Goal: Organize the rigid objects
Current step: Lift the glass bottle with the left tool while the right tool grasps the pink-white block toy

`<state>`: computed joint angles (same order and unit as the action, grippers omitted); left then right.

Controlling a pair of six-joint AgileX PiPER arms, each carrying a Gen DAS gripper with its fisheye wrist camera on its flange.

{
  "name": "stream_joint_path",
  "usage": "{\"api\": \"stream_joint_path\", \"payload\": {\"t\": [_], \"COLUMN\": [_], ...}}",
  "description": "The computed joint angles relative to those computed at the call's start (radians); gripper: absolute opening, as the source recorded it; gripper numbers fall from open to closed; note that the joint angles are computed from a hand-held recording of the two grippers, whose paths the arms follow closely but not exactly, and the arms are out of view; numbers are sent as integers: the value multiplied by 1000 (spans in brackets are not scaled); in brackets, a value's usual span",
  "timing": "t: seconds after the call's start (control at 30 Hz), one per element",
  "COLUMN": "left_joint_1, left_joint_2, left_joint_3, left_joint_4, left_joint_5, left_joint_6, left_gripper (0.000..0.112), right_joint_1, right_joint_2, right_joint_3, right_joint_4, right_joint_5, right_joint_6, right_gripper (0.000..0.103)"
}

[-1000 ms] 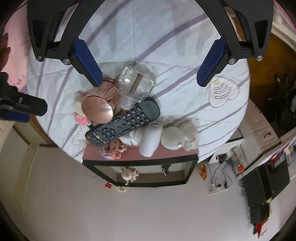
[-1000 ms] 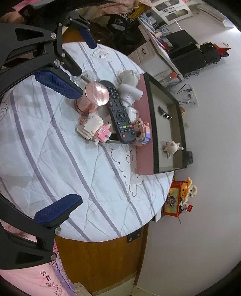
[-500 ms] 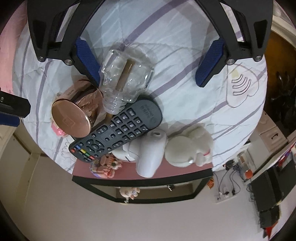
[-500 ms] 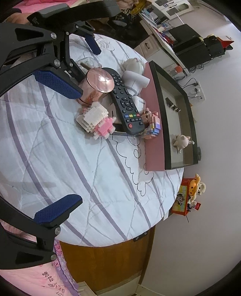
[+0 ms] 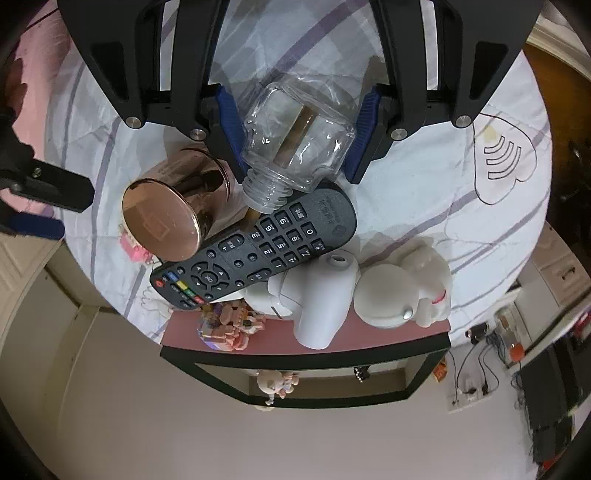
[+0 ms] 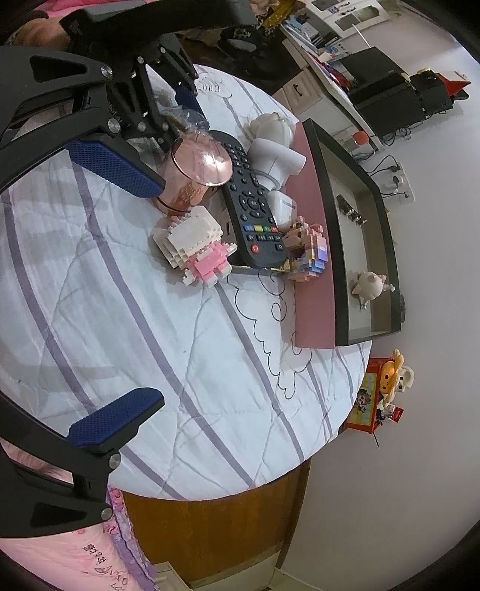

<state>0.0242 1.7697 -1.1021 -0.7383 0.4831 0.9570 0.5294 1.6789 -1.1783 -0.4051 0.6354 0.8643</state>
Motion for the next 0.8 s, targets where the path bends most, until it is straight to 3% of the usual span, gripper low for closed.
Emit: {"api": "stream_joint_path", "payload": {"t": [0.3, 0.8], "left_joint_1": [74, 184], "left_joint_2": [-19, -76], "left_joint_3": [30, 56], "left_joint_4": [-126, -147], "left_joint_5": [61, 101], "left_joint_6": [99, 107], "left_gripper": [53, 53], "right_joint_1": [-14, -21], "right_joint_2": [23, 164], "right_joint_3": [-2, -122], "right_joint_4": [24, 27], "right_joint_5": [-14, -30], "right_joint_6": [-21, -101], "right_gripper": [103, 103]}}
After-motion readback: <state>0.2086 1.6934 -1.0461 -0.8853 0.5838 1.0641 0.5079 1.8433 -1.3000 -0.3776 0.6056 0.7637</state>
